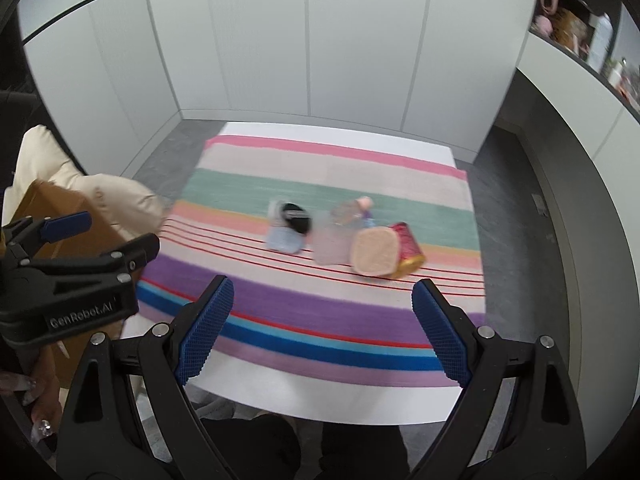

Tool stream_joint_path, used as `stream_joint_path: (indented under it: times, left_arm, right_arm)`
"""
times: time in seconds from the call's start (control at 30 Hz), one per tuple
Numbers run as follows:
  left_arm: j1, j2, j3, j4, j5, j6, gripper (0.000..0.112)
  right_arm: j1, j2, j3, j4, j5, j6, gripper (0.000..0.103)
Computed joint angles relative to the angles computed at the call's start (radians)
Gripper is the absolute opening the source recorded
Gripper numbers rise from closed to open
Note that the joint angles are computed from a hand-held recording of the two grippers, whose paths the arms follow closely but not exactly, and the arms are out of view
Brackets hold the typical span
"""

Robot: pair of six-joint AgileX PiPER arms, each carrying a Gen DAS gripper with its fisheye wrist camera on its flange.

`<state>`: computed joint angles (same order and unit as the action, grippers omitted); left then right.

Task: Organize objects
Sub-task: 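Move both tools back over the striped cloth, then grasp the red-and-gold can with the right tool while the left tool grasps the clear case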

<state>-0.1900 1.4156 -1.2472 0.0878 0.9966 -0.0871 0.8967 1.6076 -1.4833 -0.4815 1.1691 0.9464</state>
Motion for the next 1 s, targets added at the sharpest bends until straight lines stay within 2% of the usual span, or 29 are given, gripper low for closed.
stream_joint_path:
  times: [0.17, 0.3, 0.4, 0.73, 0.87, 0.93, 1.0]
  left_arm:
    - [-0.113, 0.090, 0.032, 0.052, -0.045, -0.063, 0.090]
    - [-0.131, 0.180, 0.038, 0.045, -0.078, -0.102, 0.090]
    - [-0.132, 0.265, 0.033, 0.048, -0.140, -0.147, 0.090]
    - [-0.135, 0.502, -0.006, 0.012, -0.306, -0.163, 0.090]
    - [-0.106, 0.582, -0.050, -0.048, -0.337, -0.168, 0.091]
    - [-0.119, 0.594, -0.057, 0.010, -0.373, -0.223, 0.092]
    - [-0.126, 0.611, -0.081, 0.010, -0.378, -0.212, 0.092]
  right_arm:
    - [-0.121, -0.087, 0.169, 0.035, -0.113, -0.037, 0.093]
    - [-0.239, -0.119, 0.292, 0.066, -0.226, -0.093, 0.093]
    - [-0.322, -0.109, 0.363, 0.092, -0.323, -0.145, 0.093]
    - [-0.517, 0.082, 0.437, 0.142, -0.588, -0.306, 0.093]
    - [-0.537, 0.170, 0.417, 0.136, -0.667, -0.354, 0.093]
    - [-0.543, 0.203, 0.408, 0.154, -0.711, -0.387, 0.093]
    - [-0.535, 0.241, 0.384, 0.123, -0.720, -0.371, 0.093]
